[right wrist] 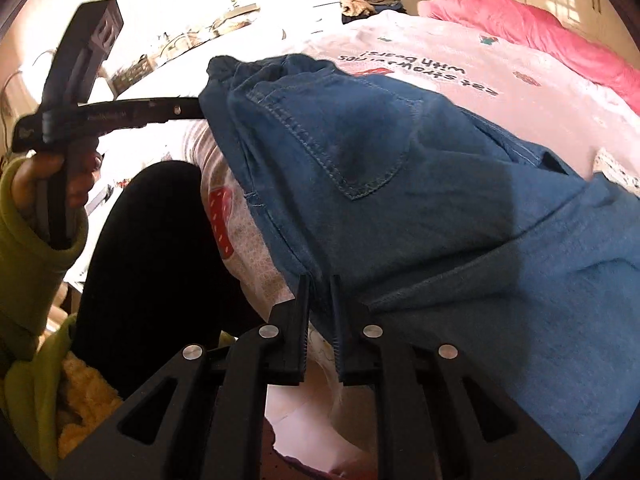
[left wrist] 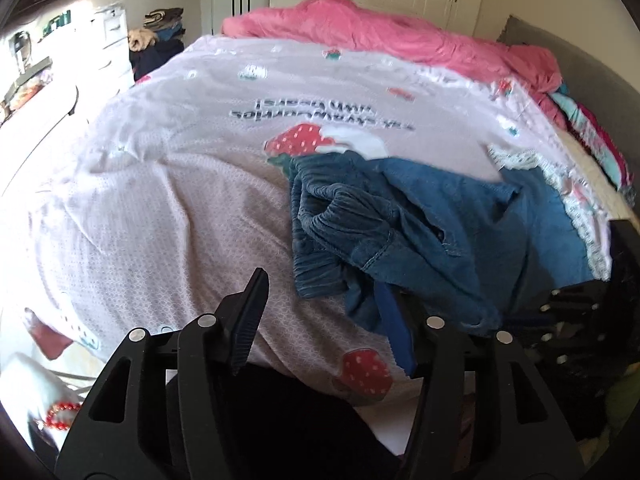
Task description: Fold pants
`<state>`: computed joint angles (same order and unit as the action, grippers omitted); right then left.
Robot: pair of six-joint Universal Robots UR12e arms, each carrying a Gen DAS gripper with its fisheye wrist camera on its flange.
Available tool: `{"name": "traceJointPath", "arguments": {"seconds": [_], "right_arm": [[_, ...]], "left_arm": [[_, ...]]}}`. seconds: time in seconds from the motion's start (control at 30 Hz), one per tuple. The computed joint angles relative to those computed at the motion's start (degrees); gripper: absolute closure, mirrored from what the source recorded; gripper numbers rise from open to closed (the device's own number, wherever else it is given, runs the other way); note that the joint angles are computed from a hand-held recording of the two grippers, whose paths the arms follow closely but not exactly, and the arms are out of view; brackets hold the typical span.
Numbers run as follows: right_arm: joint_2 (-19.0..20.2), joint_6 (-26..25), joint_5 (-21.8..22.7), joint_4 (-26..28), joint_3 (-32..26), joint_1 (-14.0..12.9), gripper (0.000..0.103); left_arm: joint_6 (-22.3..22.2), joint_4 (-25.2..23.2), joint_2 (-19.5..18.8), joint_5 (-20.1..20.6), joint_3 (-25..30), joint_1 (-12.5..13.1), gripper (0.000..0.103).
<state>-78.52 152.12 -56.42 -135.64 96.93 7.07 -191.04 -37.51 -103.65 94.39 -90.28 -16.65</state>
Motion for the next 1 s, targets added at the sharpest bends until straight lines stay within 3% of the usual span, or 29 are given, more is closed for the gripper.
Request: {"name": "traceJointPath", "arguments": {"seconds": [0.13, 0.3, 0.37, 0.5, 0.6, 0.7, 0.73, 0.83, 1.0], "right_arm": [[0.3, 0.5, 0.0, 0.4, -0.2, -0.1, 0.092], [0.2, -3.2, 4.8, 6.2, -0.9, -1.1, 0.092], [-0.2, -3.5, 7.0, 6.3, -0.9, -1.6, 0.092], [-0.8, 3.1, 7.6, -4.6, 0.7, -2.3, 0.082], [-0.4, 7.1, 5.0, -8.8, 1.2, -2.1, 0.075], [0.6, 7.5, -2.6, -5.2, 0.3, -0.9, 0.075], [0.8, 7.8, -3.2, -3.8, -0.1, -0.8, 0.075], [1.2, 8.2, -1.1, -2.8, -0.3, -1.2, 0.075], [0.7, 10.9, 4.4, -3.9, 0.4, -3.0, 0.073]], "left_arm": [[-2.2, -2.5, 0.1, 0.1, -0.4, 0.8, 0.056], [-4.3, 0.8, 2.1, 3.3, -1.9, 1.4, 0.056], [-4.3, 2.0, 2.5, 2.5, -1.8, 1.5, 0.056], [-1.0, 3.8, 0.9, -2.3, 0.1, 0.6, 0.056], [1.9, 3.6, -1.3, -6.2, 2.1, -0.6, 0.056], [3.1, 1.5, -3.6, -6.5, 3.9, -2.0, 0.056], [3.5, 1.1, -4.1, -5.6, 4.1, -2.5, 0.056], [4.2, -1.1, -5.6, -3.5, 4.8, -3.0, 0.055], [2.0, 0.0, -5.3, -5.9, 4.0, -2.1, 0.054]]}}
